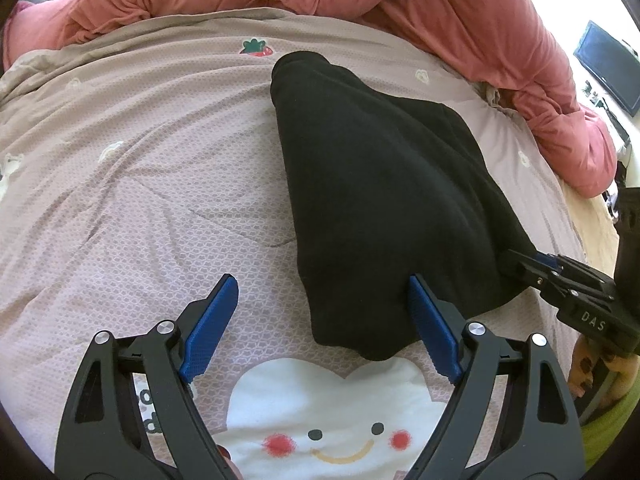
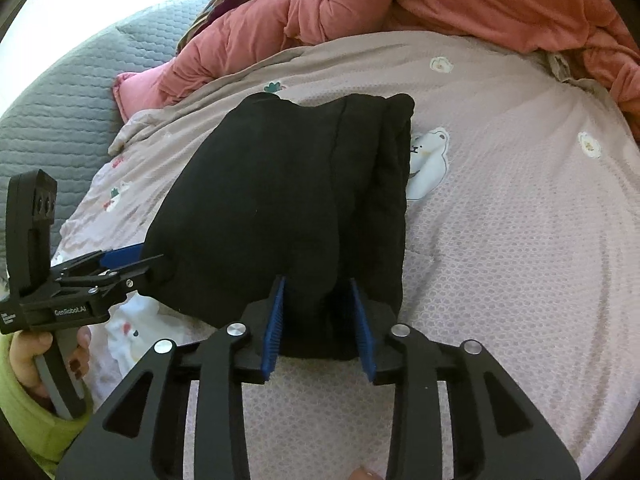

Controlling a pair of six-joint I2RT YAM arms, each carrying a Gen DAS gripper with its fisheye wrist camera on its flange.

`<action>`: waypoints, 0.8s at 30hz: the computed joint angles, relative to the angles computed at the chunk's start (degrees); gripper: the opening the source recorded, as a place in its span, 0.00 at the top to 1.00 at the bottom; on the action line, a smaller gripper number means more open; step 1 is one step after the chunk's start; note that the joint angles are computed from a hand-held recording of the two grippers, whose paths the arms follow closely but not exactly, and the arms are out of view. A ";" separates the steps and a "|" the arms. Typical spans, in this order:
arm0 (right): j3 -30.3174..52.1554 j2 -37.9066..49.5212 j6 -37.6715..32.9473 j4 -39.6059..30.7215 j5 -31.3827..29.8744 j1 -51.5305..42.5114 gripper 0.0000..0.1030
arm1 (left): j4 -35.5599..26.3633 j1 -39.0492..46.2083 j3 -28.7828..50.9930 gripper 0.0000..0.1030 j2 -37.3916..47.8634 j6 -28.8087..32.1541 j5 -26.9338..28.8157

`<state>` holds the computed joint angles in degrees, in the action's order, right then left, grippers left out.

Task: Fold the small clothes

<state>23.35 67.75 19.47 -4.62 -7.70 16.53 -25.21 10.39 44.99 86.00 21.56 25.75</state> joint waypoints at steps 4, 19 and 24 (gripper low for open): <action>-0.46 -1.47 1.04 -1.00 1.63 0.73 0.65 | -0.19 0.23 -0.04 0.24 -0.13 0.30 0.02; 2.09 -9.35 3.00 -8.68 9.53 5.49 0.45 | -1.56 1.50 -0.54 0.24 -2.51 0.95 0.46; 3.00 -11.53 3.97 -10.85 12.78 7.51 0.30 | -3.22 3.16 -0.32 0.24 -4.35 1.71 1.19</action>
